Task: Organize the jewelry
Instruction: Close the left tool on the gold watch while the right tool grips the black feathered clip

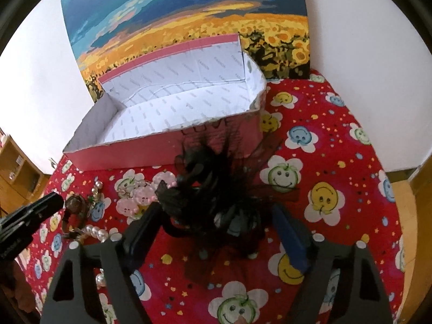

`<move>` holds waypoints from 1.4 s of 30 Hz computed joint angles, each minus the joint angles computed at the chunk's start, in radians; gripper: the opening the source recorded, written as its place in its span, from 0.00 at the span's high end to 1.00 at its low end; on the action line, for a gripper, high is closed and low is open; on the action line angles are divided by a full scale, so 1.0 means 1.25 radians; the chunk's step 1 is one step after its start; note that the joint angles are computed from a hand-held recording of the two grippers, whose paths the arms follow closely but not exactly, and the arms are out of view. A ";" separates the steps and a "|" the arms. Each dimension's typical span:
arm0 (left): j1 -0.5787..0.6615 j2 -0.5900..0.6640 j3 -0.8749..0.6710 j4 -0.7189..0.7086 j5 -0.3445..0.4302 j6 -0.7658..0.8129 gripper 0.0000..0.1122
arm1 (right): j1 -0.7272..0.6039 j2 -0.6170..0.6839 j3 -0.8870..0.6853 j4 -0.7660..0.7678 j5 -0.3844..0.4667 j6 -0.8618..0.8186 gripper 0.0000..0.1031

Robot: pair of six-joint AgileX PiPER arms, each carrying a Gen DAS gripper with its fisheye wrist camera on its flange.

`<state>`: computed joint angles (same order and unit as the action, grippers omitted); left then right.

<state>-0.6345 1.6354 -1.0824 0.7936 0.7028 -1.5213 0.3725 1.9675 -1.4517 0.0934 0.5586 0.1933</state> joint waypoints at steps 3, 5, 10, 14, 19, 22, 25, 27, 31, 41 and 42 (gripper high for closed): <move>0.005 -0.001 0.001 -0.009 -0.016 0.011 0.91 | -0.005 -0.024 0.018 0.028 -0.019 -0.033 0.29; 0.005 0.000 -0.002 -0.012 -0.014 0.013 0.92 | -0.007 -0.045 0.031 0.027 -0.027 -0.033 0.29; 0.011 -0.013 -0.002 -0.026 -0.029 0.026 0.94 | -0.032 -0.084 0.052 0.129 -0.027 -0.113 0.29; 0.004 -0.031 -0.010 -0.027 -0.018 0.032 0.94 | -0.046 -0.118 0.076 0.213 -0.031 -0.185 0.29; 0.001 -0.071 -0.012 -0.047 -0.017 0.064 0.94 | -0.054 -0.152 0.097 0.270 -0.021 -0.234 0.29; 0.005 -0.093 -0.025 -0.074 -0.012 0.115 0.94 | -0.052 -0.169 0.103 0.265 -0.019 -0.234 0.29; 0.024 -0.113 -0.037 -0.121 -0.027 0.174 0.94 | -0.045 -0.175 0.097 0.244 -0.009 -0.218 0.29; 0.039 -0.124 -0.047 -0.150 -0.033 0.211 0.94 | -0.041 -0.172 0.082 0.234 0.003 -0.210 0.29; 0.063 -0.131 -0.061 -0.182 -0.018 0.271 0.94 | -0.029 -0.169 0.064 0.202 0.009 -0.184 0.29; 0.097 -0.042 -0.040 -0.221 0.032 0.307 0.93 | -0.009 -0.174 0.072 0.203 0.005 -0.183 0.29; 0.096 -0.033 -0.036 -0.219 0.026 0.304 0.93 | -0.007 -0.176 0.076 0.197 0.004 -0.179 0.29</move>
